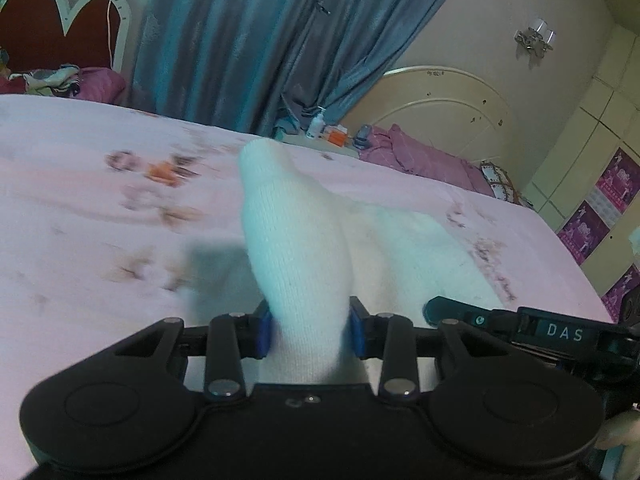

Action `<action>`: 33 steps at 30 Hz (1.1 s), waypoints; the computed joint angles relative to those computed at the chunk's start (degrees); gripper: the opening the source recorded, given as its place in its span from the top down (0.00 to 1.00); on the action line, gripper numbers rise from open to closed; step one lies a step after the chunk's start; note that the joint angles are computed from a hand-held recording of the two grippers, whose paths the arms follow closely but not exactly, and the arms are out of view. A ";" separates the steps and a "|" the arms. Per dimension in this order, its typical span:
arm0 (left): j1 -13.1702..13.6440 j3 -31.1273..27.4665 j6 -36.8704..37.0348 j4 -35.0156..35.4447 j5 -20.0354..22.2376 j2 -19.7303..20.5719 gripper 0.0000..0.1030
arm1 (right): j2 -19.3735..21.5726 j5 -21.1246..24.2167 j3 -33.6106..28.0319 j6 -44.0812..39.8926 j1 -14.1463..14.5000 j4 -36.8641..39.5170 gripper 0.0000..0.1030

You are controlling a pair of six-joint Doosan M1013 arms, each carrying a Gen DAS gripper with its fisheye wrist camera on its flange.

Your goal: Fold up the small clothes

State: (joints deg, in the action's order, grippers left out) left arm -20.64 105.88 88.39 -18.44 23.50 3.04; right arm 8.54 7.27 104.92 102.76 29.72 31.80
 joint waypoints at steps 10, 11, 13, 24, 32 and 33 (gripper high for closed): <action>8.73 0.67 11.66 -6.82 2.31 -0.28 0.66 | 7.61 -0.06 -8.38 22.70 5.68 -19.48 0.73; 9.07 0.70 11.89 -7.04 2.24 -0.13 0.66 | 8.19 0.18 -8.89 22.27 5.74 -19.06 0.73; 9.63 0.80 12.61 -7.88 1.91 0.43 0.66 | 9.34 0.99 -10.06 22.27 5.87 -19.15 0.73; 10.33 1.93 13.13 -6.24 -0.95 3.79 0.63 | 13.60 4.58 -12.85 13.12 5.02 -11.88 0.73; 10.86 3.42 11.21 -2.71 -3.04 4.17 0.37 | 13.69 6.01 -12.05 1.84 3.78 -1.18 0.70; 10.81 3.07 10.32 -2.05 -2.52 4.25 0.37 | 13.58 6.17 -12.13 2.48 3.79 -1.92 0.70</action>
State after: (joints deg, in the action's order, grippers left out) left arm -9.83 108.95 98.71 -20.49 20.98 7.29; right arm 22.12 13.44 92.79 105.24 33.51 29.89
